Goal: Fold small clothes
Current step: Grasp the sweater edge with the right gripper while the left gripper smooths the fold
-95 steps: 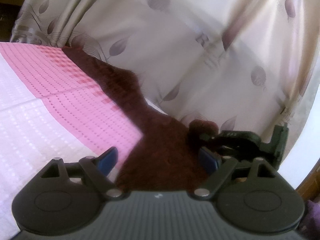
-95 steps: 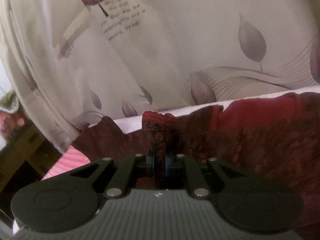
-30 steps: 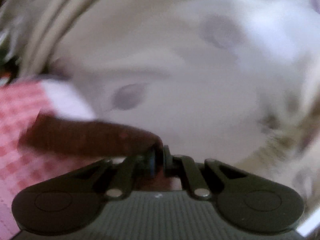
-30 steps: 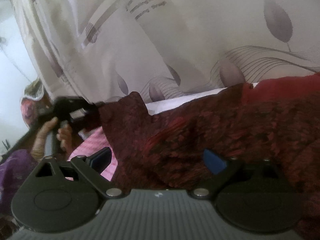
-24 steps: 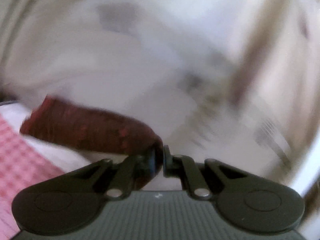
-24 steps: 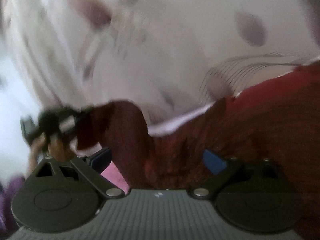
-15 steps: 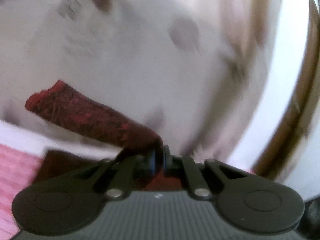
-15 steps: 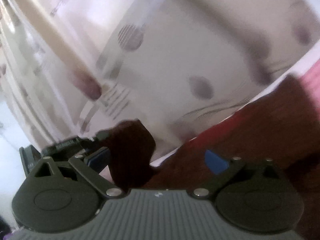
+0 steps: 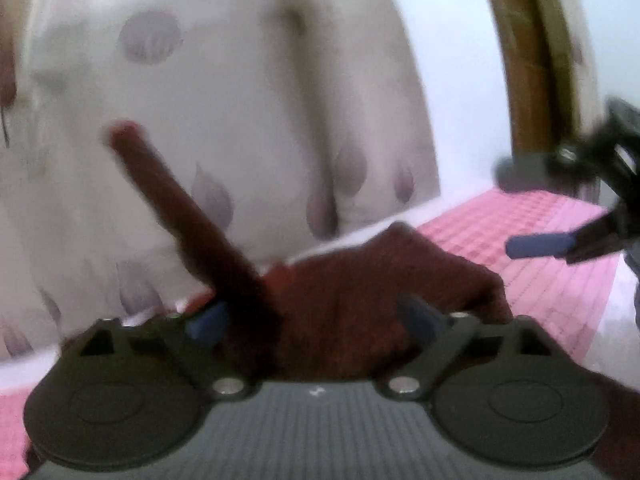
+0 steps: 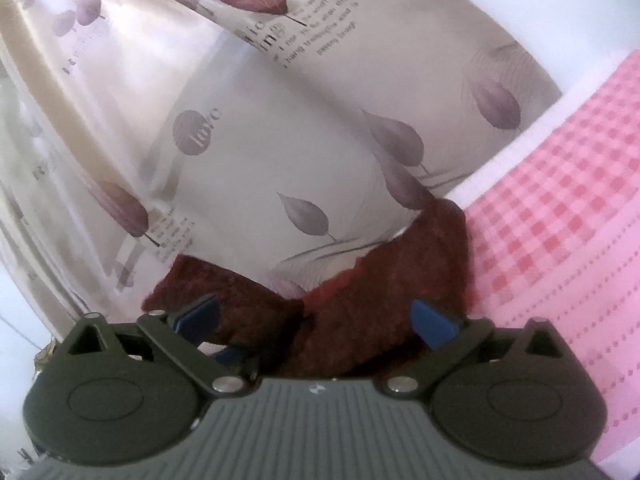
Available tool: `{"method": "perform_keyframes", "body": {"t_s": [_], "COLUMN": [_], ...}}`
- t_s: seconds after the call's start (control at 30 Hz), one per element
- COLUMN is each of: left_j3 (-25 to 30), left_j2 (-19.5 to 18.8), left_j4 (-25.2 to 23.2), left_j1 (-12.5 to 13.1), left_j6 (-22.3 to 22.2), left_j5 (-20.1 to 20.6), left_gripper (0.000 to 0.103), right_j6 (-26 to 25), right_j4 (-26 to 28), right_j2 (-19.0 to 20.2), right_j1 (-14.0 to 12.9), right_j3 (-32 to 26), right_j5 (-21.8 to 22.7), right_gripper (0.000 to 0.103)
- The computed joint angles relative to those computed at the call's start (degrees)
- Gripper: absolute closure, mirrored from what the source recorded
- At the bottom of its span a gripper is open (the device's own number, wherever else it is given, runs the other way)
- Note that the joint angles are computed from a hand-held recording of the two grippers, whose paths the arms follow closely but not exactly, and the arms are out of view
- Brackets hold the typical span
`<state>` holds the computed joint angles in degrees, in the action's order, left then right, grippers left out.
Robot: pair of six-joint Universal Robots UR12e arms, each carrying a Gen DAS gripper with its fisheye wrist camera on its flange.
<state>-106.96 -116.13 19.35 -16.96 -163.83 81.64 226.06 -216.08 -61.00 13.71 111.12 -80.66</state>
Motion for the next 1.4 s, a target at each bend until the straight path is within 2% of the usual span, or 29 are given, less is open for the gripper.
{"method": "perform_keyframes", "body": {"t_s": [0.13, 0.23, 0.3, 0.43, 0.5, 0.57, 0.63, 0.7, 0.77, 0.8, 0.87, 0.9, 0.93, 1.0, 1.1, 1.13, 1.17, 1.23, 1.4], "left_j3": [-1.1, -3.79, -4.84, -7.71, -9.62, -11.24, -12.49, -13.3, -13.67, -13.78, -14.14, -14.25, -14.29, -14.62, -14.99, -15.14, -15.24, -15.12, -14.88], "left_j2": [1.73, 3.54, 4.97, 8.03, 8.83, 8.66, 8.03, 7.16, 6.13, 5.69, 5.4, 5.22, 5.07, 5.02, 4.71, 4.5, 4.41, 4.54, 4.55], "left_j4": [-1.12, 1.07, 0.16, -2.48, -1.87, -0.75, 0.69, 2.35, 4.32, 4.93, 4.57, 4.87, 5.75, 8.1, 10.42, 11.57, 12.14, 11.01, 9.28], "left_j1": [0.58, 1.31, 2.5, 6.54, 8.74, 10.45, 11.85, 12.9, 12.83, 12.65, 12.68, 12.89, 13.04, 12.7, 12.73, 12.82, 12.91, 13.11, 13.49], "left_j6": [0.63, -1.33, -6.13, -20.93, -27.41, -31.64, -34.7, -37.01, -37.39, -37.04, -37.44, -38.01, -37.77, -36.95, -37.47, -38.13, -38.78, -39.59, -41.77], "left_j5": [-3.54, -3.99, -4.47, -6.5, -6.82, -6.58, -6.95, -7.86, -6.83, -6.18, -6.38, -7.49, -8.32, -7.18, -6.81, -6.81, -6.81, -7.12, -7.52], "left_gripper": [0.009, 0.009, 0.009, 0.009, 0.009, 0.009, 0.009, 0.009, 0.009, 0.009, 0.009, 0.009, 0.009, 0.009, 0.009, 0.009, 0.009, 0.009, 0.009], "right_j6": [0.97, 0.44, -0.92, -0.12, -0.49, -2.41, -3.22, -4.68, -7.41, -10.3, -16.0, -18.06, -19.74, -21.28, -24.33, -24.97, -25.9, -26.49, -25.54], "right_j4": [-1.2, -0.48, 0.44, 2.87, 4.87, 7.07, 7.72, 10.25, 13.81, 17.46, 25.53, 28.12, 30.82, 31.74, 28.24, 26.88, 24.96, 22.84, 26.49], "right_j2": [-0.21, -1.15, -1.72, -2.12, -2.34, -2.62, -2.21, -2.05, -1.92, -2.12, -2.43, -2.33, -2.3, -2.11, -1.85, -1.87, -1.82, -1.72, -0.83], "right_j1": [-0.06, -0.48, -0.66, -1.79, -2.18, -2.2, -2.75, -2.76, -2.69, -2.37, -1.29, -0.92, -0.5, -0.07, 0.15, 0.2, 0.21, -0.11, -0.98], "right_j3": [0.09, 0.75, 0.94, 0.95, 0.84, 0.7, 0.23, -0.64, -1.78, -2.57, -4.32, -5.06, -5.83, -6.53, -6.92, -6.99, -7.09, -7.46, -7.74], "right_j5": [-0.81, -0.34, -0.46, 2.38, 2.83, 1.46, 3.07, 3.21, 4.39, 4.2, 1.29, 0.54, -0.72, -2.41, -3.57, -4.47, -5.45, -6.49, -6.26], "right_gripper": [0.002, 0.002, 0.002, 0.001, 0.002, 0.003, 0.011, 0.013, 0.018, 0.021, 0.029, 0.041, 0.058, 0.082, 0.086, 0.093, 0.094, 0.094, 0.094]}}
